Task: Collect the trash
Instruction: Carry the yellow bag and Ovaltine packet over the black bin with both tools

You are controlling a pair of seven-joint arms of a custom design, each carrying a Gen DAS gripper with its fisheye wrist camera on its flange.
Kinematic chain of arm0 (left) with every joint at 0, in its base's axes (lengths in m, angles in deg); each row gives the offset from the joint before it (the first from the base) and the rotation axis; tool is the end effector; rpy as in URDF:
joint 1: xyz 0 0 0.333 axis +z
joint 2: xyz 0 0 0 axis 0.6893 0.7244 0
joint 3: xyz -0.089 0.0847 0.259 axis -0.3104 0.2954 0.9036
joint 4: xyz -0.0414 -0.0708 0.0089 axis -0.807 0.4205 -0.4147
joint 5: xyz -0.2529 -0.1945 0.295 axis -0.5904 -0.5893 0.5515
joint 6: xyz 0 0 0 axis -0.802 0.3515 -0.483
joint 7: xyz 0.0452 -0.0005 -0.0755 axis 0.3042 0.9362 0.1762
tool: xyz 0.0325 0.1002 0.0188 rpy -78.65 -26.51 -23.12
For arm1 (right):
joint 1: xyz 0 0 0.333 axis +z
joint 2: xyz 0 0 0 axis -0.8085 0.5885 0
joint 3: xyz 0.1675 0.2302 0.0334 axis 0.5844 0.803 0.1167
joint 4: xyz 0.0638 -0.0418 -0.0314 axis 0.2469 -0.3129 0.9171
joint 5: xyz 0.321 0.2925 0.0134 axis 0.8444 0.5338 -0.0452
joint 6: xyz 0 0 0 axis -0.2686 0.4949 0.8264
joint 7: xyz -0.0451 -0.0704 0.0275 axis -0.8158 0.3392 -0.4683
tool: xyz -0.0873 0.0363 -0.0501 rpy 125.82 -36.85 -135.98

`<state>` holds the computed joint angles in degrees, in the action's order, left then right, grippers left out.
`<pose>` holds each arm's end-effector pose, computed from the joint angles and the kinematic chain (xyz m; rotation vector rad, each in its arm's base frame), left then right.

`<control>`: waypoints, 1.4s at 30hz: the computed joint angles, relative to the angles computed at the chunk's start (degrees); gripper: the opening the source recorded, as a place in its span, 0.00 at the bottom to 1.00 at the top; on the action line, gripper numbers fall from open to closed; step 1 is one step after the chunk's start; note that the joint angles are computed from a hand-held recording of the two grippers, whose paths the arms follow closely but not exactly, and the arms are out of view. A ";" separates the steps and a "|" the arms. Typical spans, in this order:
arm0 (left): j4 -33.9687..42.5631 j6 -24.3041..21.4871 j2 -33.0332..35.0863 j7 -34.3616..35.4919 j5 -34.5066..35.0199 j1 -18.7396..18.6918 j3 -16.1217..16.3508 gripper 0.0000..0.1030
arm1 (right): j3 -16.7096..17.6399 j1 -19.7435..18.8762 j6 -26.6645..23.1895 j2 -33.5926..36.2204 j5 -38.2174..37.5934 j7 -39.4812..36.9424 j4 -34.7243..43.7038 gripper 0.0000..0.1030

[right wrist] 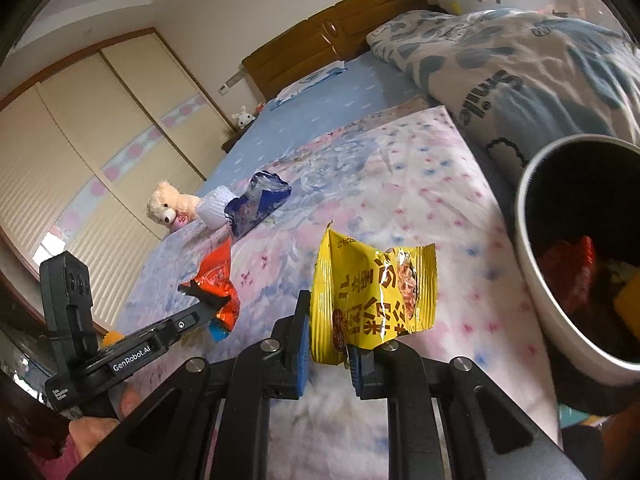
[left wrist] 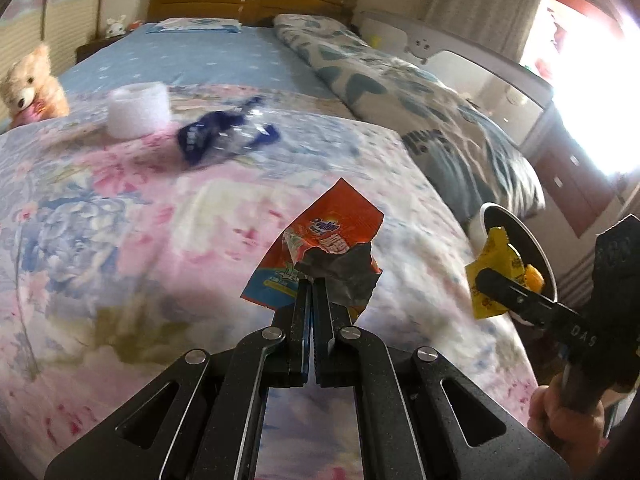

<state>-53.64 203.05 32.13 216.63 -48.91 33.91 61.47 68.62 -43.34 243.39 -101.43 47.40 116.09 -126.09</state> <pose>0.6086 -0.2409 0.4188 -1.4451 2.4438 -1.1320 0.4871 0.1183 0.4102 -1.2101 1.9313 -0.3729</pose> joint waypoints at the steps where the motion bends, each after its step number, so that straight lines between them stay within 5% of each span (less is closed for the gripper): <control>1: -0.22 -0.14 -0.25 0.27 -0.08 -0.15 -0.19 0.00 | 0.75 -0.83 -0.10 -0.85 -0.15 0.48 -0.81 0.15; 5: -1.11 -0.78 -1.22 1.63 -0.53 -0.99 -0.65 0.00 | 4.61 -5.05 -0.45 -4.50 -1.26 3.64 -3.94 0.15; 18: -1.32 -2.49 -2.39 4.53 -1.35 -4.06 -1.45 0.00 | 7.79 -10.45 -2.49 -15.44 -4.25 9.27 -11.31 0.15; 42: 3.56 -4.26 0.20 4.51 1.64 -8.16 -3.70 0.00 | 3.98 -13.96 -8.90 -29.28 -6.23 10.61 -19.73 0.16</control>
<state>-50.08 198.79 32.33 221.14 -47.27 25.75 57.77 72.60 -57.30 234.48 -130.71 41.17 126.69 -145.82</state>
